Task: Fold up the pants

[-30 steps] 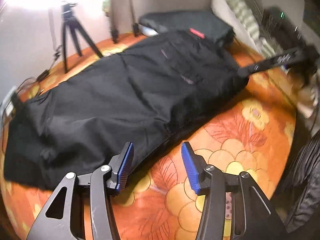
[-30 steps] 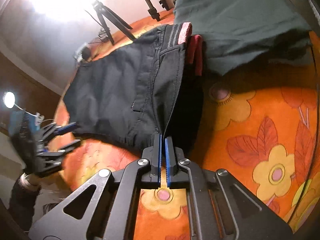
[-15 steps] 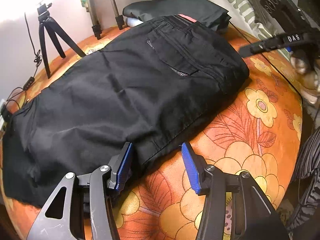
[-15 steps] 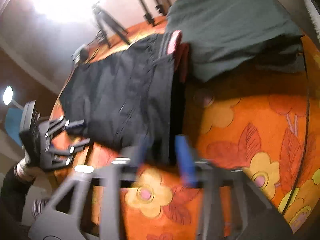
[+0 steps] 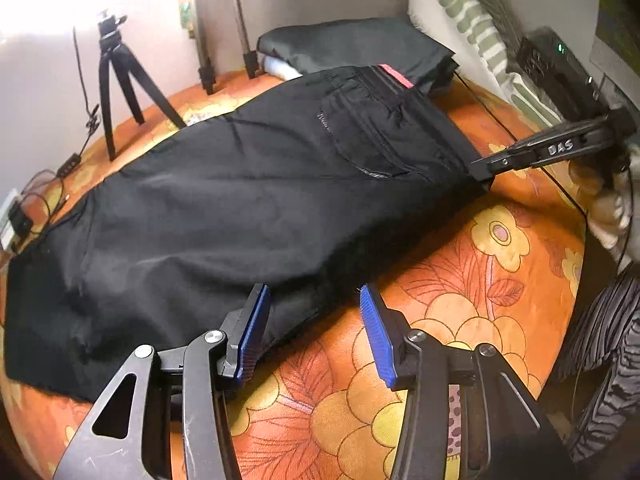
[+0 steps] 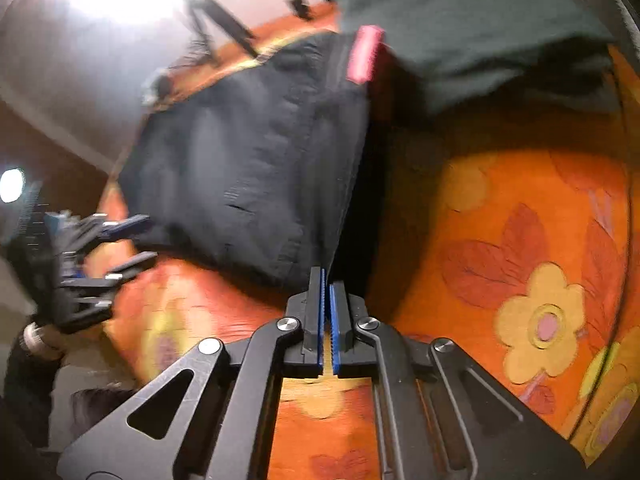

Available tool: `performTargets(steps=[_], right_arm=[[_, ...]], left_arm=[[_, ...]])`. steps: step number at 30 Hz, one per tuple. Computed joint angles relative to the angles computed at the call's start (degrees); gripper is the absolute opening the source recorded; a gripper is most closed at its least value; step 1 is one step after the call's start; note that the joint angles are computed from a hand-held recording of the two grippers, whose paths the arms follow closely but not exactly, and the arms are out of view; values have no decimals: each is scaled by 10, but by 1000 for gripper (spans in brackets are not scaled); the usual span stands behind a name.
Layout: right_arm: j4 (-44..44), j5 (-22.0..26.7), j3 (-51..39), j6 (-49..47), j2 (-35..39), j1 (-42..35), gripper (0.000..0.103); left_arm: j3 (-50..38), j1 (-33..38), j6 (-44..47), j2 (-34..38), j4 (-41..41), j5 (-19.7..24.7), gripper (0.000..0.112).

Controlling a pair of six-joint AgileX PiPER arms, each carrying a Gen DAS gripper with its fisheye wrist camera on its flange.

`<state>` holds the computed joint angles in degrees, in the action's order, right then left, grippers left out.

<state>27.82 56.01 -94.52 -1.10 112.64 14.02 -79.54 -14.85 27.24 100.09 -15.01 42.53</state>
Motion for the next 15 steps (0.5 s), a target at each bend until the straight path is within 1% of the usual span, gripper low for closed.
performTargets(steps=[1, 3, 4, 6, 7, 8, 11, 13, 15], right_arm=[[-15, -3, -4, 12, 4, 1, 4], [-59, 9, -29, 37, 10, 12, 7], [-87, 7, -35, 52, 4, 21, 11], [-149, -3, -44, 82, -15, 43, 13], [-169, -6, -50, 91, -23, 53, 15], [-183, -5, -60, 98, -27, 62, 16], [-207, 7, -105, 101, -33, 91, 23], [-228, 17, -148, 110, -26, 118, 28], [-233, 26, -194, 109, -14, 142, 30]], left_arm=[[2, 4, -6, -1, -5, -1, 46], [10, 19, -1, -12, -31, 6, 46], [21, 25, 3, -26, -38, 2, 46], [39, 39, 5, -52, -39, -4, 46], [47, 54, 5, -68, -44, -1, 46], [54, 70, 9, -80, -53, 3, 46], [73, 133, 26, -120, -78, 18, 46], [79, 182, 36, -144, -82, 25, 46], [78, 236, 52, -159, -94, 36, 46]])
